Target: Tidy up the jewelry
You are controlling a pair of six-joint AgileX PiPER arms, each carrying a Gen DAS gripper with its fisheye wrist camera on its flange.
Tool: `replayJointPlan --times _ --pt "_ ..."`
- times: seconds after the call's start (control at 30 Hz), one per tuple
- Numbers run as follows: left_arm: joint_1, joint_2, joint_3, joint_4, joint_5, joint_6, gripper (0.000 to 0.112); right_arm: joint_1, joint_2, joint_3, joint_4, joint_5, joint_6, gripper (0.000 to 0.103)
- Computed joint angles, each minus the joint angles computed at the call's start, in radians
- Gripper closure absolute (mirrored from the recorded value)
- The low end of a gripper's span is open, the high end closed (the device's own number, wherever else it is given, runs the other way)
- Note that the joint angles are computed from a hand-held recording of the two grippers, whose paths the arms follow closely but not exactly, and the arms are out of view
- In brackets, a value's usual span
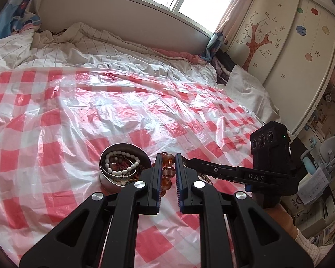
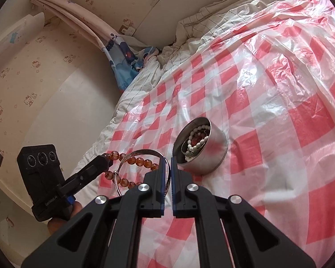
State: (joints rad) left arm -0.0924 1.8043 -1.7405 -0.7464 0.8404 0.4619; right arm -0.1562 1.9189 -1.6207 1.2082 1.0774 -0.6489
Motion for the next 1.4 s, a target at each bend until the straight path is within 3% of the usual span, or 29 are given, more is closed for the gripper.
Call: replayJointPlan --times 0.17,0.27,0.37,0.47,0.57,0.77,0.87,0.93,1.17,1.4 --pt "-0.002 0.116 -0.117 -0.027 0.003 -0.026 0.102 0.037 0.076 -0.145 -0.081 -0.037 0.069 0.098" --pt "-0.024 0.201 -0.209 0.102 -0.014 -0.140 0.101 0.074 0.123 -0.237 -0.171 -0.076 0.125 0.098" --pt "-0.037 0.289 -0.317 0.281 0.027 -0.310 0.101 0.145 0.186 -0.358 -0.354 -0.141 0.229 0.098" --pt "-0.034 0.268 -0.267 0.320 0.011 -0.311 0.100 0.220 0.272 -0.496 -0.550 -0.142 0.331 0.095" --pt "-0.028 0.211 -0.172 0.331 -0.017 -0.280 0.097 0.258 0.288 -0.518 -0.644 -0.156 0.356 0.094" --pt "-0.066 0.057 0.043 0.461 -0.100 -0.310 0.090 0.230 0.146 -0.290 -0.571 -0.227 0.270 0.094" --pt "-0.094 -0.030 0.160 0.522 -0.147 -0.344 0.080 0.213 0.049 -0.138 -0.529 -0.257 0.210 0.087" --pt "-0.122 -0.087 0.241 0.594 -0.184 -0.399 0.068 0.210 -0.016 -0.041 -0.514 -0.275 0.176 0.083" --pt "-0.223 -0.228 0.436 0.821 -0.239 -0.601 0.058 0.224 -0.237 0.256 -0.504 -0.360 0.105 0.072" --pt "-0.289 -0.291 0.578 1.010 -0.294 -0.822 0.039 0.253 -0.363 0.415 -0.567 -0.436 0.124 0.066"
